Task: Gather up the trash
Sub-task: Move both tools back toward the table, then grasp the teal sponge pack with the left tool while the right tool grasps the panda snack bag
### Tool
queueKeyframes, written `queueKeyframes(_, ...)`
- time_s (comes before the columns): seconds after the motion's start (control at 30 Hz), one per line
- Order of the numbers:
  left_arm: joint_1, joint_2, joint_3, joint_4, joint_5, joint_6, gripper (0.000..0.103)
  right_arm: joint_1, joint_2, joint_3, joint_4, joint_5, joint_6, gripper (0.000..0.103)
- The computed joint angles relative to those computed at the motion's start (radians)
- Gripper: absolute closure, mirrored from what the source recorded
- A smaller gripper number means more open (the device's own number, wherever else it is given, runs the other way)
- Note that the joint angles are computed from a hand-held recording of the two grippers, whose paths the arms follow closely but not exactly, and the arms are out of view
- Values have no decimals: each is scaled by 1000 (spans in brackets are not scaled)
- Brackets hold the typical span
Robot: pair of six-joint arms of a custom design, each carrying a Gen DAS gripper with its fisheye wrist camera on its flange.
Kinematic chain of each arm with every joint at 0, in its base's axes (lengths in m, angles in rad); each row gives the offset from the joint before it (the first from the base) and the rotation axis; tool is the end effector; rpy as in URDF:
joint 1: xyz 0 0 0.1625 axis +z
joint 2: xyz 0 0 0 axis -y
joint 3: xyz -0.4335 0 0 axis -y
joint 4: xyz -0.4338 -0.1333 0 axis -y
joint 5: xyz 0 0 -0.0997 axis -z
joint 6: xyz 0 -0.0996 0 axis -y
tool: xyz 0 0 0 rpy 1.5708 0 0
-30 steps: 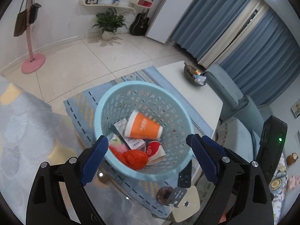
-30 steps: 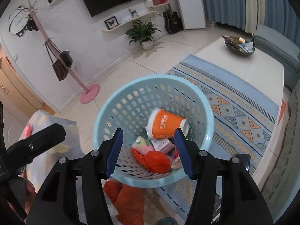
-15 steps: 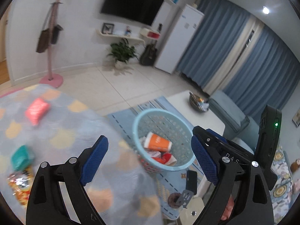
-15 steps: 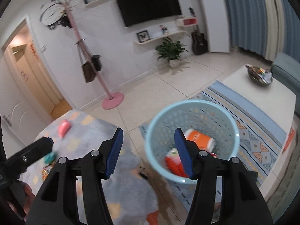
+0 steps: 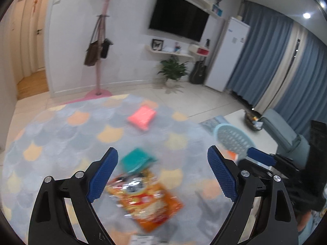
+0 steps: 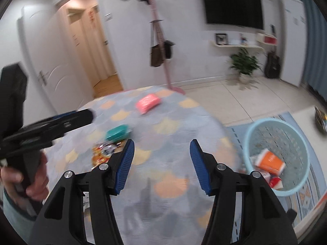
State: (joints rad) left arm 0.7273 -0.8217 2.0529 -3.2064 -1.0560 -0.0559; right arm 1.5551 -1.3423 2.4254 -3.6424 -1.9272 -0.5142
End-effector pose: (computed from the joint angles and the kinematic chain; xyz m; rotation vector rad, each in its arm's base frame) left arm -0.3012 -0.5122 0.0305 0.9137 2.5840 -0.8184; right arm 0.0917 -0.4357 0.2334 0.3558 -2.3152 1.1025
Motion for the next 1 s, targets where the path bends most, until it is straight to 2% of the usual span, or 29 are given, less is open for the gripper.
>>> queueKeyframes(0.03, 8, 0, -1, 9, 14, 12, 17, 15, 26, -3, -14, -9, -14, 60)
queueKeyframes(0.13, 39, 14, -21, 57, 12, 40, 20, 45, 90, -17, -30, -29, -42, 65)
queueKeyframes(0.23, 70, 35, -48, 89, -25, 65, 22, 54, 116, -23, -13, -33, -48, 65)
queueKeyframes(0.37, 96, 65, -82, 143, -21, 86, 31, 44, 110, -24, 33, -26, -40, 65)
queueKeyframes(0.5, 114, 88, -107, 177, -18, 89, 35, 25, 101, -21, 80, 1, -21, 65)
queueKeyframes(0.57, 126, 93, -117, 181, -38, 80, 39, 21, 102, -24, 110, 0, -19, 65)
queueKeyframes(0.63, 133, 96, -120, 175, -48, 85, 40, 21, 114, -34, 137, -5, -16, 62)
queueKeyframes(0.7, 135, 100, -124, 169, -48, 97, 46, 27, 131, -45, 152, -16, -12, 59)
queueKeyframes(0.77, 138, 99, -121, 153, -67, 107, 58, 31, 146, -55, 170, -16, 1, 56)
queueKeyframes(0.83, 136, 95, -111, 127, -63, 109, 59, 31, 154, -68, 192, -16, 21, 49)
queueKeyframes(1.0, 138, 33, -39, 24, -63, 54, 59, 17, 162, -107, 275, 14, 100, 44)
